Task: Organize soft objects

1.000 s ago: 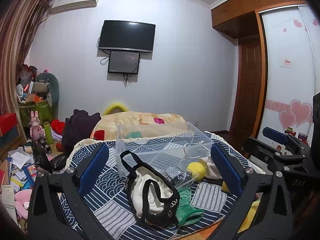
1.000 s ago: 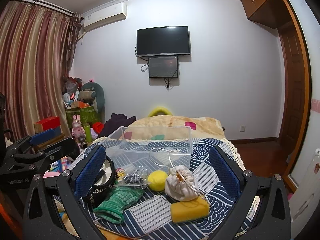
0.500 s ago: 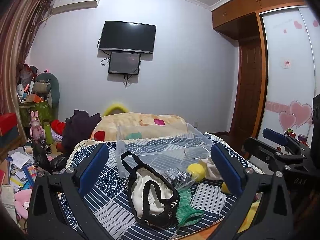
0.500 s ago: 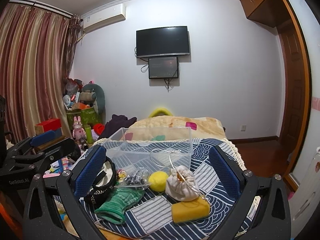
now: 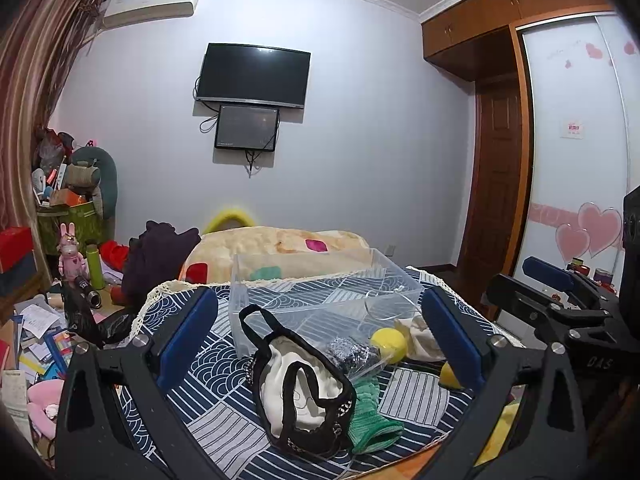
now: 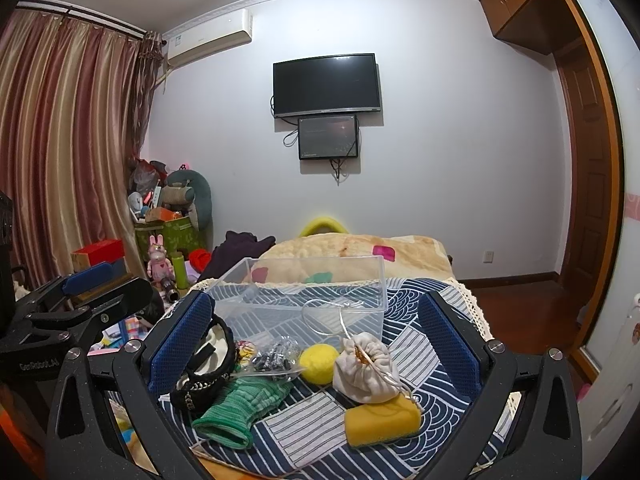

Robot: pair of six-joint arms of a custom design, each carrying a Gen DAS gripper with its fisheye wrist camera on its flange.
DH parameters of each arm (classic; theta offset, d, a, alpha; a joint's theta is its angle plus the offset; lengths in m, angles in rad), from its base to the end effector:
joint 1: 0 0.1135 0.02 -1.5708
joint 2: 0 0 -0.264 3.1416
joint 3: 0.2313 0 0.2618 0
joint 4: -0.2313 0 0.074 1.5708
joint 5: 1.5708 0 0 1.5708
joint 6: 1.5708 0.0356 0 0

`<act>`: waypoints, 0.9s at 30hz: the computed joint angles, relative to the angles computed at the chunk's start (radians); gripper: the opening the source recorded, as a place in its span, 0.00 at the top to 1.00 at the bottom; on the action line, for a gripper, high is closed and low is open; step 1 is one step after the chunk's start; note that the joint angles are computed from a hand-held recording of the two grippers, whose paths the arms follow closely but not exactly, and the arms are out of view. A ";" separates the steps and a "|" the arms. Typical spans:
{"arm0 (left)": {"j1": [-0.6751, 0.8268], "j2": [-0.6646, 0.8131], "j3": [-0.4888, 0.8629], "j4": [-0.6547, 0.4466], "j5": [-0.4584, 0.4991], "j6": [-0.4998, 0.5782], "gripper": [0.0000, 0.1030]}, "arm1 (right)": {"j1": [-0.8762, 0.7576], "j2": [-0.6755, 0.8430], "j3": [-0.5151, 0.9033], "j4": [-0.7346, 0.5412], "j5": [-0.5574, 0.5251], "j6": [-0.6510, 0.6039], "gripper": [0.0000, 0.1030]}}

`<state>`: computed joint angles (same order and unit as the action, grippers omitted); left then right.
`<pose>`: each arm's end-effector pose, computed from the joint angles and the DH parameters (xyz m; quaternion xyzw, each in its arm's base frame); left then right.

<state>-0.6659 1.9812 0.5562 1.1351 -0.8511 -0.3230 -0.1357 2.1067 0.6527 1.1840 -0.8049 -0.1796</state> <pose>0.2643 -0.1736 0.0843 -0.1185 0.7617 0.0331 0.6362 0.3396 -0.0205 0.0681 -0.2532 0.7269 0.2204 0.5992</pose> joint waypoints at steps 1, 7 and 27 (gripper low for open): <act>0.000 0.000 0.002 -0.001 0.001 0.001 0.00 | -0.001 0.001 0.001 -0.001 -0.001 0.000 0.00; 0.000 -0.002 -0.004 0.006 0.003 0.001 0.00 | -0.001 0.002 0.002 0.001 -0.002 0.002 0.00; 0.022 0.019 -0.011 0.023 0.078 -0.013 0.00 | -0.016 0.003 0.032 -0.064 -0.053 0.012 0.00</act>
